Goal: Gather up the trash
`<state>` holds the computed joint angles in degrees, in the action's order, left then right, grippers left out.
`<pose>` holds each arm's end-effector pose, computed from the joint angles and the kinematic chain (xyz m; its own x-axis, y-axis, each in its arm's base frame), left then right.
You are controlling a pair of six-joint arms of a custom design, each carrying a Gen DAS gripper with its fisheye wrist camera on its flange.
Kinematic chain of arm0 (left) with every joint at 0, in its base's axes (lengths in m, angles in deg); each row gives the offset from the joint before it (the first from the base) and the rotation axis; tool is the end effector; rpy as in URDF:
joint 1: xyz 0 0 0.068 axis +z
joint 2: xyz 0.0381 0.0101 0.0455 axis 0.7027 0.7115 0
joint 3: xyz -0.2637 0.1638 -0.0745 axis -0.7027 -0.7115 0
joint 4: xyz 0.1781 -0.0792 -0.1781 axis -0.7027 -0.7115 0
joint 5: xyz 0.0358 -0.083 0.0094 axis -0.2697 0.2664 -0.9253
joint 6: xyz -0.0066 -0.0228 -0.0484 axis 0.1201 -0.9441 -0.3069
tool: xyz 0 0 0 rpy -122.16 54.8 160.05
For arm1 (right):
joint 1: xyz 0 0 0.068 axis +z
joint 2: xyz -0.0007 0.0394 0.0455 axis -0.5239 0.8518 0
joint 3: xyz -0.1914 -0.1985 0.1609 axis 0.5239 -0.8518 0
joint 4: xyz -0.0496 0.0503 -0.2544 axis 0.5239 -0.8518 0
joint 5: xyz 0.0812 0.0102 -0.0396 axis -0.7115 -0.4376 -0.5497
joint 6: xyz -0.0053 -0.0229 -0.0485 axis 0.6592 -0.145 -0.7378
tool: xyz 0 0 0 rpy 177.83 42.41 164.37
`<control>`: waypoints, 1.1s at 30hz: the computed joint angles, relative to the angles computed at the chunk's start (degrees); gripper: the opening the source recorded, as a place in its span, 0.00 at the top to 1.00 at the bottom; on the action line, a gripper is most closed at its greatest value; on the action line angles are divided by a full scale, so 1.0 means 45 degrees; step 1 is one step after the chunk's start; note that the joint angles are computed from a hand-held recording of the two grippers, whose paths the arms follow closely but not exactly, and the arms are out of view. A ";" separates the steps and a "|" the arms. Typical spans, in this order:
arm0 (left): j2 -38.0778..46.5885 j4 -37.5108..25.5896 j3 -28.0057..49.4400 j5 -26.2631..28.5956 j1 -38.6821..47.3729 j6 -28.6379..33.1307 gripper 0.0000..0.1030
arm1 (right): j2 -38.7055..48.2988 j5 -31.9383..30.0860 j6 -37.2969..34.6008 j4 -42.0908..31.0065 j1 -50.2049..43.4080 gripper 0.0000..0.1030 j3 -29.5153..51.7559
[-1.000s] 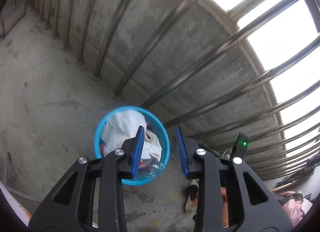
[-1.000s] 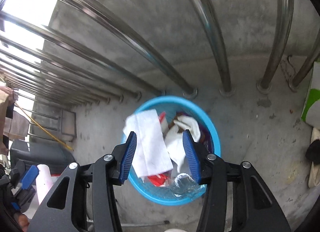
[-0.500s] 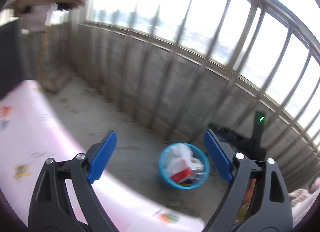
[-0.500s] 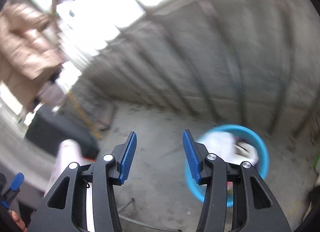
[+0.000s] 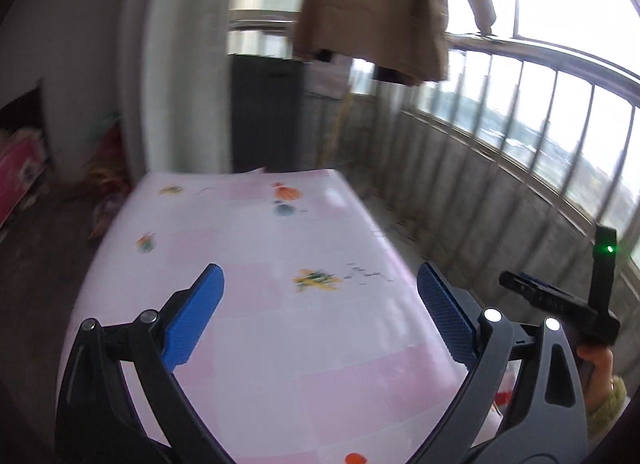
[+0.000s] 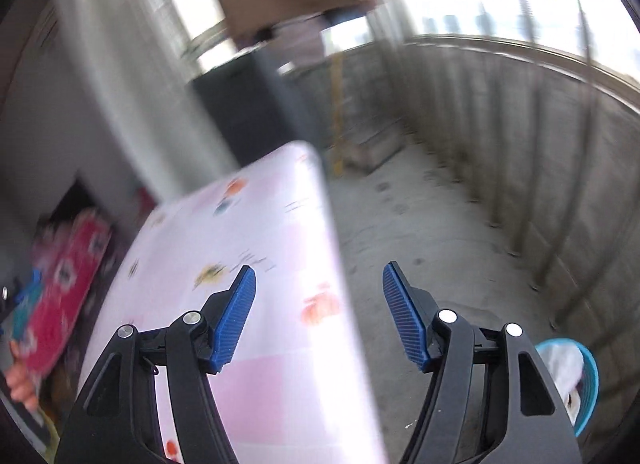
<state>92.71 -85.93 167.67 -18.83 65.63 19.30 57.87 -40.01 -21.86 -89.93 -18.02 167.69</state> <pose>0.2554 0.0869 0.4901 -0.5155 -0.1622 -0.8414 -0.0942 0.9867 -0.1325 0.3348 0.0885 0.4314 -0.6672 0.1160 -0.7357 -0.2166 0.9149 0.3407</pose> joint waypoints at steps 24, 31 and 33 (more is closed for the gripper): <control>-0.0695 -0.0418 -0.2607 0.2827 0.5827 0.2781 0.09 | -0.0130 1.1181 0.3550 -0.6705 0.9570 0.11 0.3880; -0.0805 -0.1376 -0.2389 0.2532 0.6533 0.4188 0.09 | -0.0330 1.1382 0.4399 -0.6706 1.0140 0.10 0.3333; -0.0907 -0.1830 -0.2245 0.2342 0.6450 0.4015 0.09 | -0.0510 1.1362 0.4548 -0.6644 1.0205 0.10 0.3140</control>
<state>88.63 -94.16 157.57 -8.29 94.65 37.37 55.57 11.12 -1.39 -119.82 27.91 181.81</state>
